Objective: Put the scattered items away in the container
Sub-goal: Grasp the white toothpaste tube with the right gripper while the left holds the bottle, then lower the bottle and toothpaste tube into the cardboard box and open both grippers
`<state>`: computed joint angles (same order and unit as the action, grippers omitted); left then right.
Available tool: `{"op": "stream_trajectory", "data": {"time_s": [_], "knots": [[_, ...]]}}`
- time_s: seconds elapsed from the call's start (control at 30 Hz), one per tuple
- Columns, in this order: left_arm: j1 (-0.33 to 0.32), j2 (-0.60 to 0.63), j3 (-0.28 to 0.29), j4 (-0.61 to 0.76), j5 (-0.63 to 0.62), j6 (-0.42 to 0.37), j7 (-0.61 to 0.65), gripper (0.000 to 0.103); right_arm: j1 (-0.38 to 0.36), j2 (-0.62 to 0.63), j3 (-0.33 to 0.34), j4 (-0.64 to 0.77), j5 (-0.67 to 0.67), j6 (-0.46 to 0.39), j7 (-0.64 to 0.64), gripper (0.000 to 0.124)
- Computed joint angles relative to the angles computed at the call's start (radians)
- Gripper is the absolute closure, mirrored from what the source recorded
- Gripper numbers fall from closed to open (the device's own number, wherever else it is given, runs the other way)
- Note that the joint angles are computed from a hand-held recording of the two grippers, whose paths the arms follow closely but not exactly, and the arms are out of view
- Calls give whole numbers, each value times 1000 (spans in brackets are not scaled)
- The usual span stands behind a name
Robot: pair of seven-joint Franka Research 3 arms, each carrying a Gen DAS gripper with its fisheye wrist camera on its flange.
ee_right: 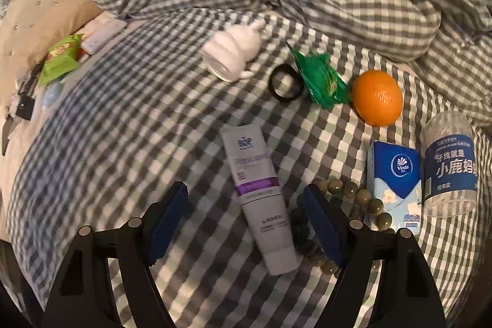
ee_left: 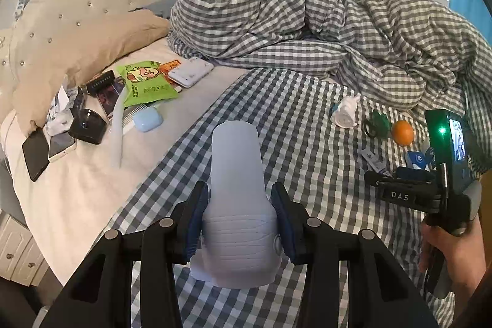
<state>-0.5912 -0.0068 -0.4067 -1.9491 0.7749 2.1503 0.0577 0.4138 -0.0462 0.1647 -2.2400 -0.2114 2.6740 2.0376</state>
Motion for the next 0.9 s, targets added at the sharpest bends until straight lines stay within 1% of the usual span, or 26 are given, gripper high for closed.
{"op": "stream_trajectory", "data": {"time_s": [0.03, 0.07, 0.13, 0.17, 0.27, 0.4, 0.57, 0.73, 0.9], "knots": [[0, 3, 0, 3, 2, 0, 1, 60, 0, 3, 0, 2, -5, -2, 3, 47], [0, 5, 1, 4, 4, 2, 1, 60, 0, 8, 1, 8, -14, -6, 7, 53], [-2, 10, 1, 10, 7, -2, 2, 60, 5, 16, 3, 24, -33, -38, 4, 89], [-3, 12, 1, 13, 8, -4, 4, 60, 8, 19, 1, 29, -9, -52, -18, 95], [-6, 16, 2, 20, 6, -6, 8, 60, 13, 17, -1, 24, -21, -55, -16, 95], [-13, 14, -2, 34, 10, -20, 14, 60, 10, -15, -7, -6, 47, -28, -48, 96], [-29, 21, -10, 77, 30, -44, 29, 60, -8, -119, 11, -65, 58, -10, -42, 96], [-62, 49, -22, 156, 66, -65, 45, 60, -41, -280, 35, -134, 96, -7, -51, 96], [-127, 112, -31, 279, 121, -110, 69, 60, -88, -491, 57, -214, 130, -37, -62, 96]]}}
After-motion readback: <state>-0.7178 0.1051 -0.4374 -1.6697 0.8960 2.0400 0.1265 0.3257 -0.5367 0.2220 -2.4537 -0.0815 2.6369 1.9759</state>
